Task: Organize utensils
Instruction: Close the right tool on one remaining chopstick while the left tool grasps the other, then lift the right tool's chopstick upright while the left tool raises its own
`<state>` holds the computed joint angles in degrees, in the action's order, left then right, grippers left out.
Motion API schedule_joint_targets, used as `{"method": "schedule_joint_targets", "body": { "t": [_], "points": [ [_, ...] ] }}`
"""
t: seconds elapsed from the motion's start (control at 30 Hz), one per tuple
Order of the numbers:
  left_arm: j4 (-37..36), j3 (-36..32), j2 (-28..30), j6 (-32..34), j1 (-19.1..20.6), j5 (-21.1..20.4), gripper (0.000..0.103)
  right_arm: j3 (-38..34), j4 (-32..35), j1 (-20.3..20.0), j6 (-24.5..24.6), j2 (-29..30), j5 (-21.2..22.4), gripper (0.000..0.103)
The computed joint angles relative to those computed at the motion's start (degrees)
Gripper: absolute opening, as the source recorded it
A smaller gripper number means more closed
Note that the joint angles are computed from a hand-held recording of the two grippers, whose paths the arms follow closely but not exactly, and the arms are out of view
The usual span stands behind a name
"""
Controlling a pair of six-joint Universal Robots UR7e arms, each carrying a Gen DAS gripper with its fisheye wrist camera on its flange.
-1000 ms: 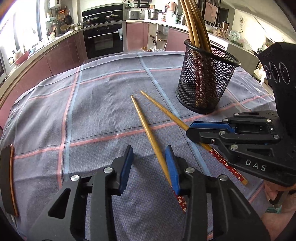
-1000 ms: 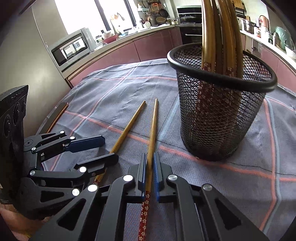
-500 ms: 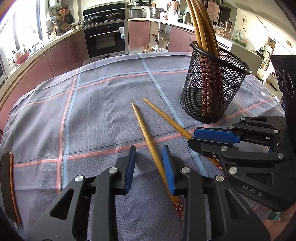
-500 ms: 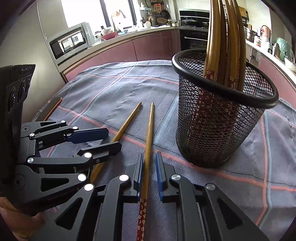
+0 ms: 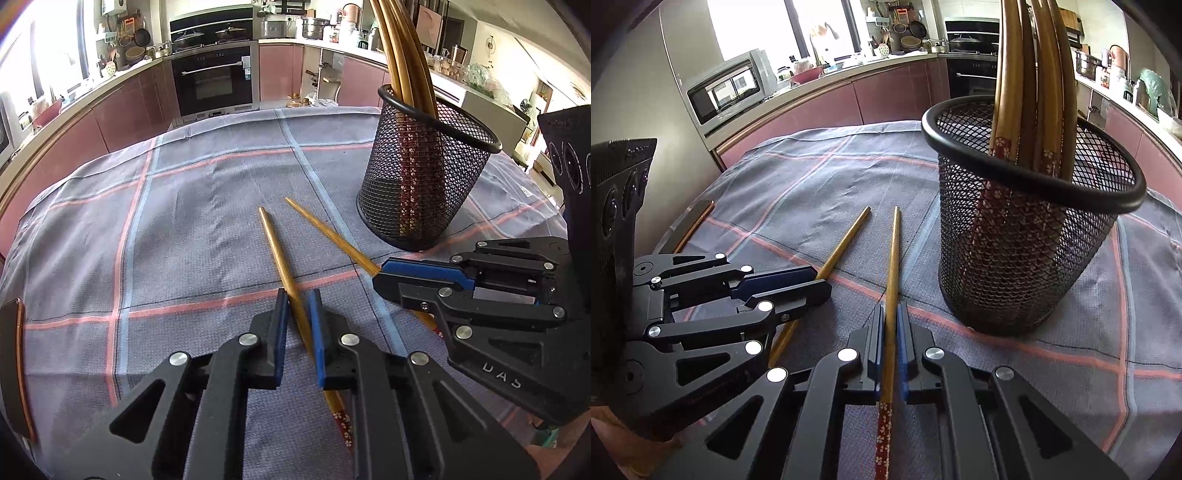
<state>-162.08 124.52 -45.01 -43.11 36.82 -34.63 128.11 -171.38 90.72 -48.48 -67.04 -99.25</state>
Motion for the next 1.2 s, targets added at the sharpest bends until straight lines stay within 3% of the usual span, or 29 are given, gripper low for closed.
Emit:
{"method": "schedule_joint_targets", "body": {
  "t": [0.2,0.8,1.2],
  "points": [
    [-0.78,0.38,-0.13,-0.54,-0.15,0.02,0.008,0.18,1.67,-0.92,0.88,-1.67,2.07,0.005],
    [-1.78,3.15,-2.83,-2.57,-3.65,1.3,0.008,2.42,5.69,-1.94,-1.48,-8.29,8.41,0.005],
    [-9.16,5.42,-5.28,1.37,-6.73,-0.19,0.008,3.82,6.66,-2.25,-2.48,-12.92,12.91,0.006]
  ]
}}
